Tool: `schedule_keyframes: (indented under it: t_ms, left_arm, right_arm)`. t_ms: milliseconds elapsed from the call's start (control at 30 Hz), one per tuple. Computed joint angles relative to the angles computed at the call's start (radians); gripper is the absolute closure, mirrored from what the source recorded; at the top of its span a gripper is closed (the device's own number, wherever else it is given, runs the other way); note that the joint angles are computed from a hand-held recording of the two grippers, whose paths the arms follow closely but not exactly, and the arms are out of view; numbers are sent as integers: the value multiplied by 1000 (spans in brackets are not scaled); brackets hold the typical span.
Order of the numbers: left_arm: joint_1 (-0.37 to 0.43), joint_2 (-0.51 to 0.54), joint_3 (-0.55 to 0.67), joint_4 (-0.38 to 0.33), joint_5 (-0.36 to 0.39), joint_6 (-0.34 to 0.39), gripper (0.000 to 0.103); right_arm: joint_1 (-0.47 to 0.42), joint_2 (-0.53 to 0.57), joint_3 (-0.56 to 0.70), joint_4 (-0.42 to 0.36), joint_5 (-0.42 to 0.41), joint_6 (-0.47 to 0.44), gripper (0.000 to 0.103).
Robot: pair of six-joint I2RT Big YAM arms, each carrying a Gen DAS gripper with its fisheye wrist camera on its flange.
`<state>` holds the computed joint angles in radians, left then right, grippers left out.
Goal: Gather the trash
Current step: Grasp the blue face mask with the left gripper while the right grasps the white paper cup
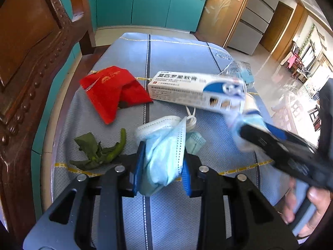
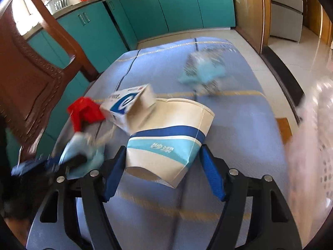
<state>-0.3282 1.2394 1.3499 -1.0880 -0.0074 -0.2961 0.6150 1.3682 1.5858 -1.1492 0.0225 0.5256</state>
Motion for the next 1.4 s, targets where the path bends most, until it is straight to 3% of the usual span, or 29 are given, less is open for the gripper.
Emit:
schedule_keyframes:
  t_ms: [267,400,967,1400]
  left_arm:
    - [-38,-40,-21,64,-30,18,75]
    - [-48,-36,-19,58,-34,25,75]
    - [-54,-63,-46,63,9,42,75]
    - [-49,-62,-49,45,28,28,75]
  right_arm:
    - [47,-144,-92,-60,86,-124,33]
    - [53,-152,-105,-62,78,-154,33]
    - [88,-140,-109,-79,158,-156,32]
    - [87,-153,-115,-78,166,-136,32]
